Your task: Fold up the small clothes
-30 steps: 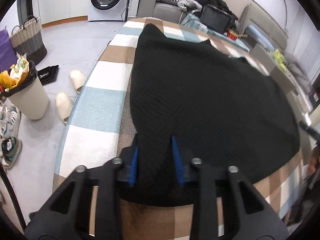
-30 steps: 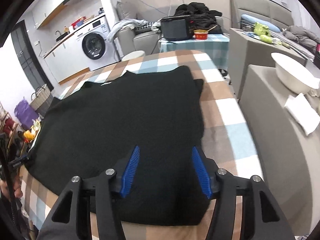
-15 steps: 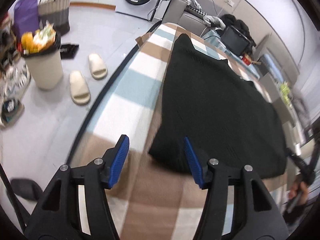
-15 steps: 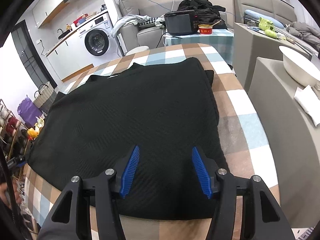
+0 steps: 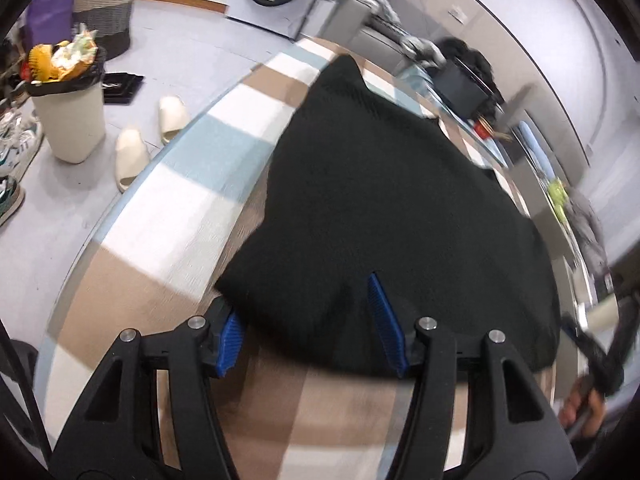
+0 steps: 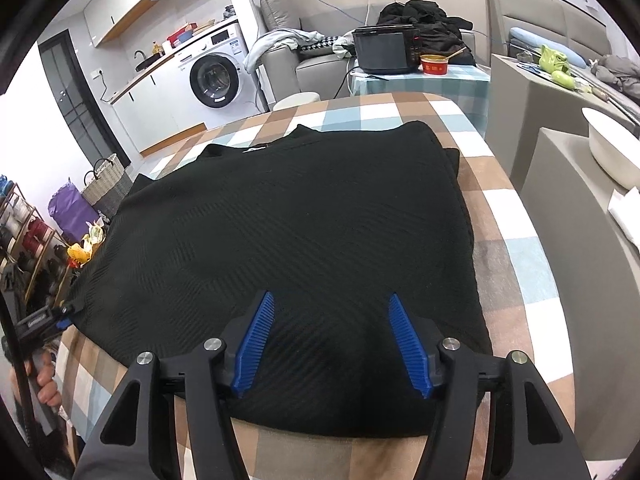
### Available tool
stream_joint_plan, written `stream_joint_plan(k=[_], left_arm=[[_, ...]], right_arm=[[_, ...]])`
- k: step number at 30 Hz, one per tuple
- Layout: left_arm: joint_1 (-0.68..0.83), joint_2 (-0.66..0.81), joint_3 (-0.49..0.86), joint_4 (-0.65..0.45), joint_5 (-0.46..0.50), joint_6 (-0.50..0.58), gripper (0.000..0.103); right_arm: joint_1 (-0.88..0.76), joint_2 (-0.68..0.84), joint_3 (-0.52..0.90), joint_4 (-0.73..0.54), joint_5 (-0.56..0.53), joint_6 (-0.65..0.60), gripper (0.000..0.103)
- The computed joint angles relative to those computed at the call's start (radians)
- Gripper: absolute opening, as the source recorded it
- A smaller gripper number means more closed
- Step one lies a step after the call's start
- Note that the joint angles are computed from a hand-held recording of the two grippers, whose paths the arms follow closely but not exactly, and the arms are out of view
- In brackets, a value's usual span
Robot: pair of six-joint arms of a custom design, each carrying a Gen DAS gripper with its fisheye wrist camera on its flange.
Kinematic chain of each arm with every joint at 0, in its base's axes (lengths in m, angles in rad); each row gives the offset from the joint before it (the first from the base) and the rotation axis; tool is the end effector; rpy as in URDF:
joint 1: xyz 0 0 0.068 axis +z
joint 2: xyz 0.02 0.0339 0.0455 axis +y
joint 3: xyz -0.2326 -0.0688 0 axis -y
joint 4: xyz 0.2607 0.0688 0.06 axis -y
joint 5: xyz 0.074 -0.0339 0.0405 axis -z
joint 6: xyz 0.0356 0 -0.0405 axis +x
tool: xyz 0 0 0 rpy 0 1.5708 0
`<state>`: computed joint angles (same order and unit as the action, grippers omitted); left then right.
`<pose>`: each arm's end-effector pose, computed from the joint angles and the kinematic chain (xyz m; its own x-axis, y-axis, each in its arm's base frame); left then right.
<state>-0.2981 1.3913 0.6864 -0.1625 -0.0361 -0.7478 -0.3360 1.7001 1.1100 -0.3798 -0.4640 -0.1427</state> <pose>0.2745 -0.0830 0.1356 -0.7189 -0.4900 -0.4929 -0.2969 0.8577 -0.4197 0.3450 -0.1036 0.1616 -0.7788 0.1373 -0.6121 -0.0553 0.9569 0.2850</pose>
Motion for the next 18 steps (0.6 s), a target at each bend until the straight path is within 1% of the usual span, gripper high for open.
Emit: stream_joint_plan(k=[1,2,3,4,6,8,9,11,12,15,18], left_arm=[[-0.011,0.039,0.028,0.019,-0.018,-0.023,0.046],[-0.021,0.076,0.053,0.044,-0.029,-0.031,0.032],[-0.033,0.107,0.076,0.059,-0.05,-0.033,0.023],[-0.046,0.133,0.099,0.062,-0.074,-0.031,0.017],[-0.055,0.147,0.112,0.086,-0.102,-0.028,0.014],[-0.04,0.116,0.094,0.093,-0.106,-0.012,0.012],[-0.023,0.094,0.076,0.097,-0.091,-0.01,0.012],[0.022,0.042,0.032,0.109,-0.027,-0.007,0.012],[0.028,0.032,0.031,0.107,-0.02,0.003,0.012],[0.008,-0.013,0.025,0.098,-0.042,0.046,0.012],[-0.021,-0.03,0.06,0.083,-0.061,0.071,0.011]], right_arm=[[-0.003,-0.001,-0.003,0.003,0.005,0.008,0.062],[-0.007,-0.002,-0.007,0.004,0.008,0.015,0.062],[-0.009,-0.002,-0.008,0.004,0.009,0.021,0.062],[-0.012,-0.001,-0.009,0.003,0.011,0.026,0.062],[-0.015,-0.002,-0.007,0.0,0.018,0.03,0.062],[-0.019,-0.013,-0.013,-0.002,0.019,0.024,0.062],[-0.021,-0.016,-0.015,-0.002,0.02,0.021,0.062],[-0.026,-0.016,-0.015,-0.001,0.017,0.015,0.062],[-0.027,-0.008,-0.009,-0.002,0.017,0.016,0.062],[-0.029,0.02,0.01,-0.004,0.017,0.026,0.062],[-0.027,0.026,0.012,-0.008,0.007,0.026,0.062]])
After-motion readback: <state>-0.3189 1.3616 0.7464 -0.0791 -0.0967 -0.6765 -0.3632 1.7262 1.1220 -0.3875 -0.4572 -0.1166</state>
